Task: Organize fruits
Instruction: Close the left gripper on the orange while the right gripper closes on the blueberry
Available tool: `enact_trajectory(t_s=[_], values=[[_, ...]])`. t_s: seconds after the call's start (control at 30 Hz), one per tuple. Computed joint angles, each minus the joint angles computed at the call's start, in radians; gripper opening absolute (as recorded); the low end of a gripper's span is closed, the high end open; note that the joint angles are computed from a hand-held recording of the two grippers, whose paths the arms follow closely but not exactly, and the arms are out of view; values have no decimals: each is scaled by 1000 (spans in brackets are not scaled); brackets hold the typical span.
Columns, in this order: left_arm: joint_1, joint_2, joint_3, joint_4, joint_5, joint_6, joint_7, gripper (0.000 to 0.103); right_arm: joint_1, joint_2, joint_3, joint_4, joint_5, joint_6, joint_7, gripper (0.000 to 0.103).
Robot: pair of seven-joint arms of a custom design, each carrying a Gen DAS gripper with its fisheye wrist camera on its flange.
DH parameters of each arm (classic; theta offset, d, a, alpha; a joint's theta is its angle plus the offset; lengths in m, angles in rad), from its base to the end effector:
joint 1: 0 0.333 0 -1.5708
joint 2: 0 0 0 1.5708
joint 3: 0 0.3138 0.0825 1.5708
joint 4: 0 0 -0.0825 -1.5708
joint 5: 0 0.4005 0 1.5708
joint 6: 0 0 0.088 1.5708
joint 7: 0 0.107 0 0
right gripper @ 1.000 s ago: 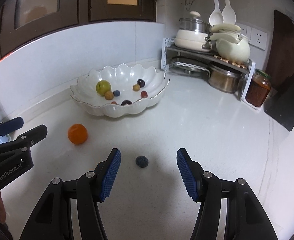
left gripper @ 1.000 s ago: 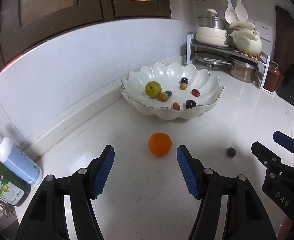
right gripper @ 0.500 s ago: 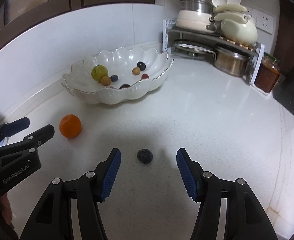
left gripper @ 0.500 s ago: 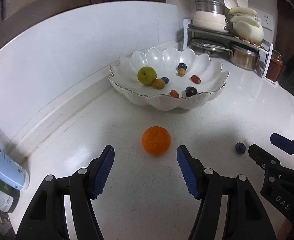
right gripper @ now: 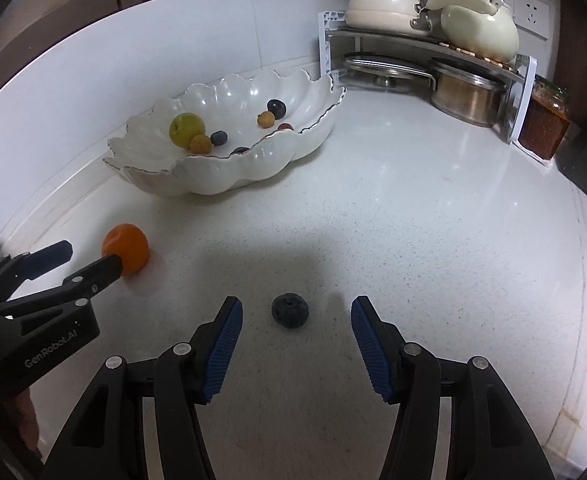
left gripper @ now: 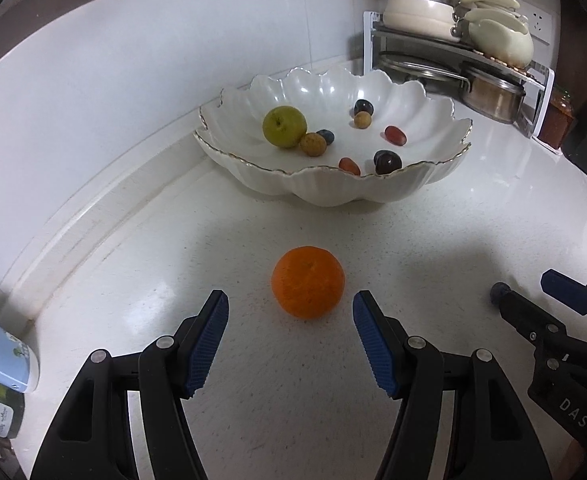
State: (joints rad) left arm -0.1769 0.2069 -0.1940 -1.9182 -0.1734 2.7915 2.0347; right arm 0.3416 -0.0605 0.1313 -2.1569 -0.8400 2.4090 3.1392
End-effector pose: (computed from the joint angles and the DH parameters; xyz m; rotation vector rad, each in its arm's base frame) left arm 0.6241 -0.2261 0.4543 -1.1462 2.3843 -0.7680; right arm 0.5082 0.2558 0.4484 -1.2845 2.2637 -0.7735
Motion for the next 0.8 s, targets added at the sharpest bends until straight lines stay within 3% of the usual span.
enact_trajectory(t_s=[0.53,0.6,0.8], values=[[-14,71,7,84,41,-53,-32,64,-10,28,-18,6,20,41,-16,51],[-15,78,9,93,43,-63,-36,63,-11,32,-21,6,33,50,-28,46],[-14,85,6,102,40,-72,-34,54,-9,40,-23,10,41,52,-41,41]])
